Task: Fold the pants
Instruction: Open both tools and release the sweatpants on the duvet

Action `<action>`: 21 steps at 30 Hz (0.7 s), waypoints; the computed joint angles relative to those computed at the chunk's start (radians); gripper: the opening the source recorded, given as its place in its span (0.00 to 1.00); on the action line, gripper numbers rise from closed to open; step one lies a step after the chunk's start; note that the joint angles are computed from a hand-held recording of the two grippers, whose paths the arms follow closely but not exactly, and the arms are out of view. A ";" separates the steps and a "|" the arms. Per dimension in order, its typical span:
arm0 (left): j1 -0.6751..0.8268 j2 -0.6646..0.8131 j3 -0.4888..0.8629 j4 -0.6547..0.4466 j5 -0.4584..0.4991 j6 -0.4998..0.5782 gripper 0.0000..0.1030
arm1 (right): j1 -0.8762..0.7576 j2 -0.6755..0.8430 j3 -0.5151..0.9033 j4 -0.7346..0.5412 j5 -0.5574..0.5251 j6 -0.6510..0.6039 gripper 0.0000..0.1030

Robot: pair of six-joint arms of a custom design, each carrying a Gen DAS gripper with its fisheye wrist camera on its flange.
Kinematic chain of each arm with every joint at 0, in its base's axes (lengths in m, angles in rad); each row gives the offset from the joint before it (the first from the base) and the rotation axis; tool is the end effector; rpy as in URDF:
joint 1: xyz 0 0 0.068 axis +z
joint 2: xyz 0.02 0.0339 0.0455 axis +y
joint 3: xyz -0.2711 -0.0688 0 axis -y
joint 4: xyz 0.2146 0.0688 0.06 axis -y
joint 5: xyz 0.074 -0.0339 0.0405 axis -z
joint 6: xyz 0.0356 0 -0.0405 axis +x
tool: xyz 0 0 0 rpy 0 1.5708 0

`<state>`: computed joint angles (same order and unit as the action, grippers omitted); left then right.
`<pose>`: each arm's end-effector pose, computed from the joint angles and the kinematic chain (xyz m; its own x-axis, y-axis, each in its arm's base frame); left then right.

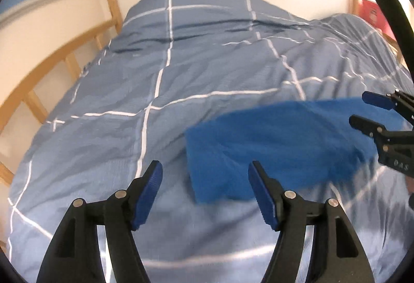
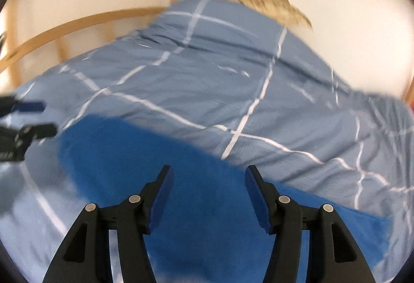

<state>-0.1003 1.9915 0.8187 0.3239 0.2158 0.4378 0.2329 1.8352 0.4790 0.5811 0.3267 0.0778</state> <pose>0.3386 -0.0417 0.1047 -0.5752 0.4741 -0.6666 0.5327 0.8355 0.1346 0.2674 0.0517 0.1029 -0.6785 -0.0853 -0.7296 0.0574 0.9841 -0.1684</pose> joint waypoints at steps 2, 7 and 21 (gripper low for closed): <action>-0.004 -0.044 -0.086 0.060 0.018 -0.002 0.67 | 0.070 -0.050 -0.079 0.027 0.042 0.001 0.57; -0.007 -0.113 -0.202 0.118 0.050 -0.095 0.76 | 0.157 -0.072 -0.243 0.159 0.038 0.099 0.57; -0.066 0.078 -0.228 0.332 0.010 -0.186 0.77 | 0.023 0.281 -0.272 0.414 -0.251 0.223 0.56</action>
